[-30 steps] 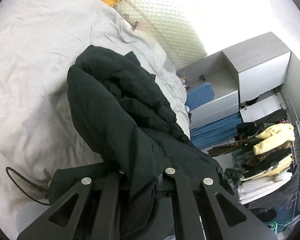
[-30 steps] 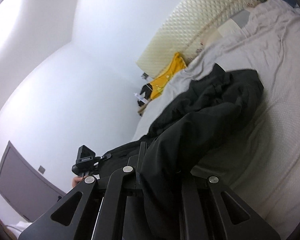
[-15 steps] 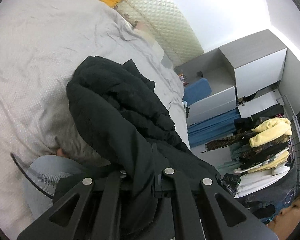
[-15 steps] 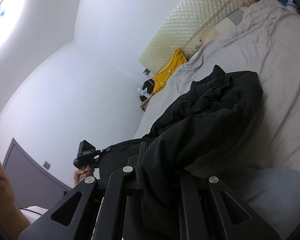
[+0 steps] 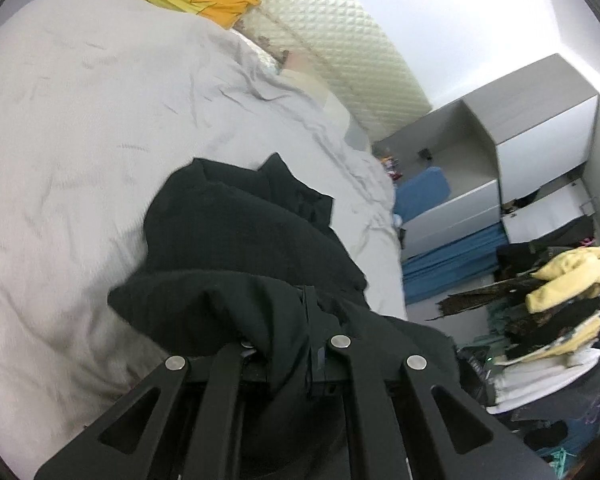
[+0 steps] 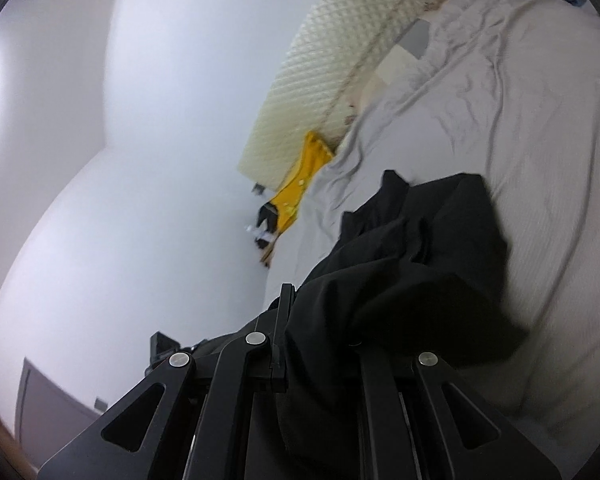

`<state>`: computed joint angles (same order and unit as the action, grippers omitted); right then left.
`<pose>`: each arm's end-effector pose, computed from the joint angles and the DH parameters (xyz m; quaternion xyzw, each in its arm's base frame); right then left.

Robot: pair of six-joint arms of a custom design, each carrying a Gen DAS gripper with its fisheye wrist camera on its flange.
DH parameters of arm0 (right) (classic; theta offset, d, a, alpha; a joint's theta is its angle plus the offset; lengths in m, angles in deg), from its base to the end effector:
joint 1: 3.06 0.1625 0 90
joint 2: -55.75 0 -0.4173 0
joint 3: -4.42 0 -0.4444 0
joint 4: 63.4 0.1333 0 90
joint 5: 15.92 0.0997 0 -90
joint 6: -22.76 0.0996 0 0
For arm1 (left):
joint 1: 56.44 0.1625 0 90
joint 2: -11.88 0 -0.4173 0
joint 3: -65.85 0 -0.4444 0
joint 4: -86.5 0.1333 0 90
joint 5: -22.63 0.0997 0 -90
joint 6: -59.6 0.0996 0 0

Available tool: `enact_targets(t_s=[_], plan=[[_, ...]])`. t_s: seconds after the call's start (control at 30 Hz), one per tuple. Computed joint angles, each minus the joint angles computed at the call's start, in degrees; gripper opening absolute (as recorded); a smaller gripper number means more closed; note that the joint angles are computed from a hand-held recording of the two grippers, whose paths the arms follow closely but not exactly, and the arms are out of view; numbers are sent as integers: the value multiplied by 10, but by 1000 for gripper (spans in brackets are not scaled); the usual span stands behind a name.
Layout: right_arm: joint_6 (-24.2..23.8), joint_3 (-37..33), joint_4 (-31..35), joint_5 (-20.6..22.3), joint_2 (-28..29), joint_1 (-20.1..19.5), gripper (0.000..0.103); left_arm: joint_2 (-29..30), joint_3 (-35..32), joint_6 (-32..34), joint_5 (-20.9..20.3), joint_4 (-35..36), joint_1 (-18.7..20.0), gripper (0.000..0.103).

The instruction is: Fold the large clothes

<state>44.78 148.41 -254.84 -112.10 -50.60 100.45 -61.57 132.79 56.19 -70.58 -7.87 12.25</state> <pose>0.2050 -0.3285 0.3373 0.0913 0.8433 -0.5165 0.1174 -0.1271 -0.6772 0.5341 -0.1574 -0.9826 0.0866 0.0475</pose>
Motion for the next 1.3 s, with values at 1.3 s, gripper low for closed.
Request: enact_targets(t_s=[1.3], plan=[[24,-174,121,276,183,-301,14,343,-316,-42,125,76,22,11]])
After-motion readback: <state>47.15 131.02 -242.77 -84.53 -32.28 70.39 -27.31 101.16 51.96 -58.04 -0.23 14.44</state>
